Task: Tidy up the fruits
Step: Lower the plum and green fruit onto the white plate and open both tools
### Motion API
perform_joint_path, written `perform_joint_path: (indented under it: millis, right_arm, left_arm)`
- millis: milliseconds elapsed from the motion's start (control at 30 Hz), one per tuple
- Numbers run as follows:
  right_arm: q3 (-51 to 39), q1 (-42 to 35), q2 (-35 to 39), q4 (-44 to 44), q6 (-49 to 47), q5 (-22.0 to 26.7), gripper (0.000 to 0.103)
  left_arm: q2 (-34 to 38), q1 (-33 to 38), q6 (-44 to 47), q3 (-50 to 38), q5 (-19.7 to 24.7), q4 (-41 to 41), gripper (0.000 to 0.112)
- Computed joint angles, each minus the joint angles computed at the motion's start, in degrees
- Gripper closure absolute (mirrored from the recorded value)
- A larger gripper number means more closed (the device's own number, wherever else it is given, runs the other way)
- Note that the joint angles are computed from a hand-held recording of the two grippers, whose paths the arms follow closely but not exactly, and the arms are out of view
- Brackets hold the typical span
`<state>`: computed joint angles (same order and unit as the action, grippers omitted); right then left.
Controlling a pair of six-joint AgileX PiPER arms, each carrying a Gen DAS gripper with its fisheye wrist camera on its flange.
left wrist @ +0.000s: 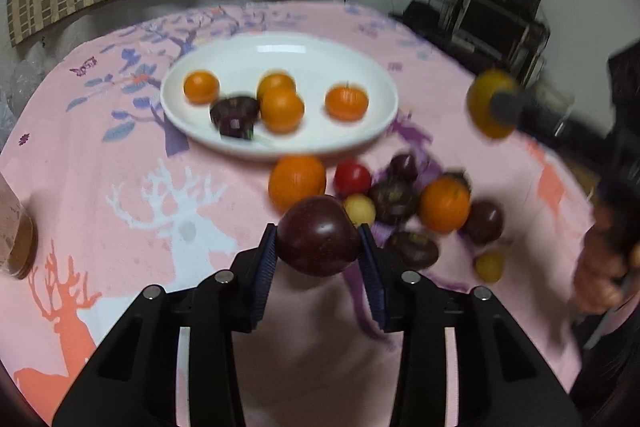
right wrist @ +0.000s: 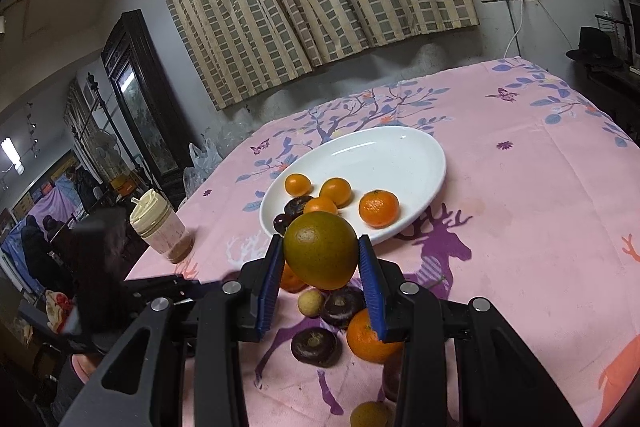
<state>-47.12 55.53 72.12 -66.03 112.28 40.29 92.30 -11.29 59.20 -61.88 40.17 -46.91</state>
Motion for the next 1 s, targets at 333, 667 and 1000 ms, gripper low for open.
perform_joint_path:
  millis: [333,667,1000]
  right_arm:
    - [-15.7,-18.8,13.3,16.8,-25.0,-8.2,0.066]
    - [-19.2,-23.6,18.4,27.6,-37.5,-10.4,0.059]
    - [-8.2,-12.1,6.9,16.9,-24.9,-2.1,0.049]
  left_arm:
    - [16.6,-5.0,-26.7,-27.3,-3.0,12.4,0.073]
    - [16.7,-5.0,-30.7,-26.5,-6.9,15.7,0.020]
    - [4.4,0.0,-20.9,-7.8,-10.5,7.9,0.016]
